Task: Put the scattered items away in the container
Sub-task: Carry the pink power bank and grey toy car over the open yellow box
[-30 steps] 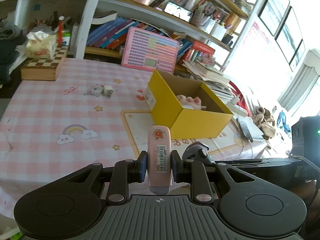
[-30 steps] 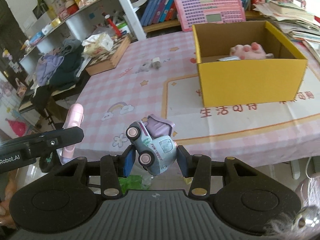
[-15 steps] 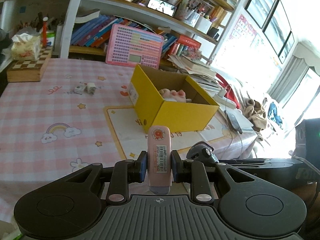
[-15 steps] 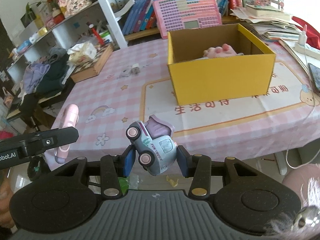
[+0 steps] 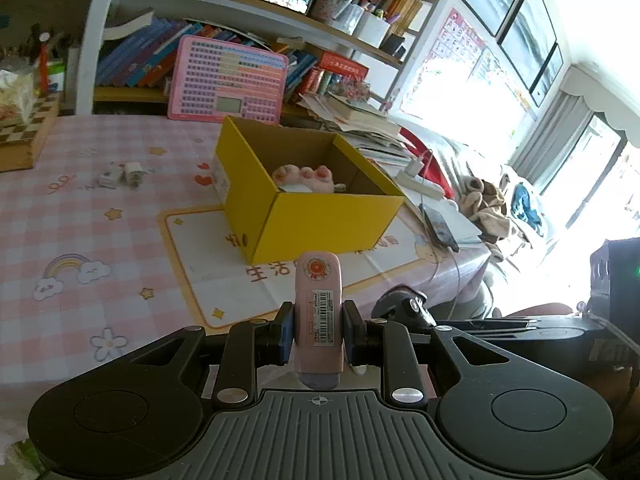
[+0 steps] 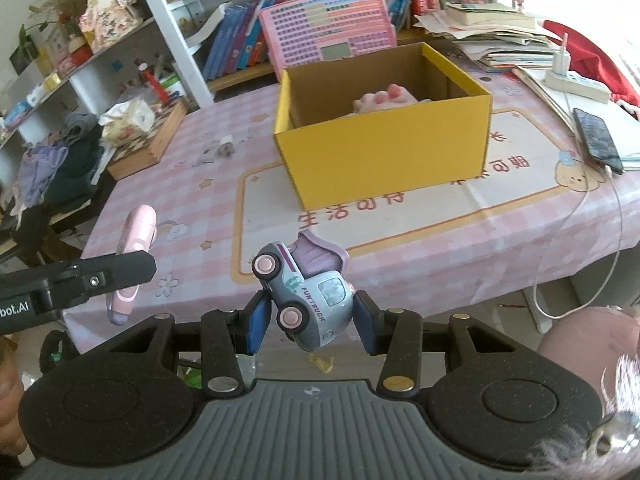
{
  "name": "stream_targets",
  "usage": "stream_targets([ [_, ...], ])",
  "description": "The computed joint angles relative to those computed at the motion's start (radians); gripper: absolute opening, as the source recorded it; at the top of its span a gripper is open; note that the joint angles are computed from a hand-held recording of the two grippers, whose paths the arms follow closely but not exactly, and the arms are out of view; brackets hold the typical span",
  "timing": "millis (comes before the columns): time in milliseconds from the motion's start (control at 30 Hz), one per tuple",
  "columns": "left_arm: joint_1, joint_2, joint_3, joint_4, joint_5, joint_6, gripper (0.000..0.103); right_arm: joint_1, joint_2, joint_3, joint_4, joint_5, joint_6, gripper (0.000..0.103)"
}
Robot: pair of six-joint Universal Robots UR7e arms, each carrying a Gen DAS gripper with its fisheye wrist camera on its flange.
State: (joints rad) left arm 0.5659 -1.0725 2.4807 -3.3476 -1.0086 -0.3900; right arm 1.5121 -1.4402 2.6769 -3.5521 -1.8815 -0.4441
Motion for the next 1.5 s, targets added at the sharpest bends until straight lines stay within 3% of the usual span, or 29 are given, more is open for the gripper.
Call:
stream_targets([
  [700,0.092,0.155,-0.185,0.031,-0.144,0.145,0.023,-0.106,-0.072,-0.045,0.062,-0.002,-0.002,0.042],
  [1167,0.156,0.242,-0.339,0.08,-0.159,0.201,0.023,-0.132,-0.036,-0.194,0.179,0.018,-0.04,0.042],
  [1500,0.19,0.32,-0.467,0.074,-0.136,0.235,0.023,-0.134,-0.016,-0.338,0.252,0.085,-0.091,0.042],
])
